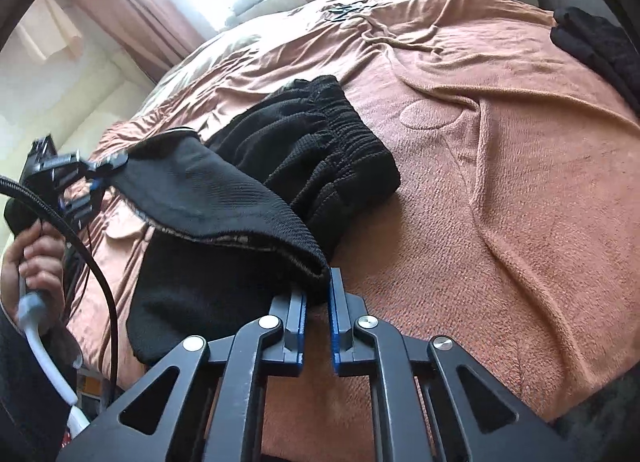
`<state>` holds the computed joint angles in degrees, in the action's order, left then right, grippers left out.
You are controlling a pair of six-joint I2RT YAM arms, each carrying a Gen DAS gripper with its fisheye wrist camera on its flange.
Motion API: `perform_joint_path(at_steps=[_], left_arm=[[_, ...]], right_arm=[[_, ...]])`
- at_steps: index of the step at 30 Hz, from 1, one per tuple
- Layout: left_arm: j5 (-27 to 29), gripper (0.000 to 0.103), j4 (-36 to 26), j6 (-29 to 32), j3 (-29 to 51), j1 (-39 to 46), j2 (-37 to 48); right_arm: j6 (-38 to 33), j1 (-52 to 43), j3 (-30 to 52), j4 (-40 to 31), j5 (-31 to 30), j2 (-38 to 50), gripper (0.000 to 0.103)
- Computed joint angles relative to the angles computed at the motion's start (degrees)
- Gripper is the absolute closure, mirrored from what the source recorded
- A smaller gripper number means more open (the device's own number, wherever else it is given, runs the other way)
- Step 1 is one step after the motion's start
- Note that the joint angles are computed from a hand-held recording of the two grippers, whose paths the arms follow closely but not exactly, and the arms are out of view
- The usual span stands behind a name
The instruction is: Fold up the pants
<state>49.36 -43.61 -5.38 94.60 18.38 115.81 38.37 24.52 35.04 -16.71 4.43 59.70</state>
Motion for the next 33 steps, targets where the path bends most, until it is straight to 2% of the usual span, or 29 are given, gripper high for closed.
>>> perform_joint_path(at_steps=[6, 11, 20, 33], left_arm=[[-0.60, 0.093, -1.25, -1.35, 5.73, -4.06, 0.80], [-1.81, 0.093, -3.32, -2.54, 13.95, -7.77, 4.43], [-4.32, 0.093, -7.26, -4.21, 27.86, -13.07, 12.66], [-8.41, 0.093, -15.71, -4.91, 48.90, -18.78, 26.31]], right_arm=[[-0.97, -2.07, -1.79, 0.60, -2.63, -3.37, 0.099], [-1.09, -3.34, -3.33, 1.71, -4.40, -5.19, 0.099], [-0.10, -7.35, -6.89, 4.40, -9.66, -7.88, 0.100], [1.28, -8.61, -8.76, 5.01, -12.50, -10.13, 0.100]])
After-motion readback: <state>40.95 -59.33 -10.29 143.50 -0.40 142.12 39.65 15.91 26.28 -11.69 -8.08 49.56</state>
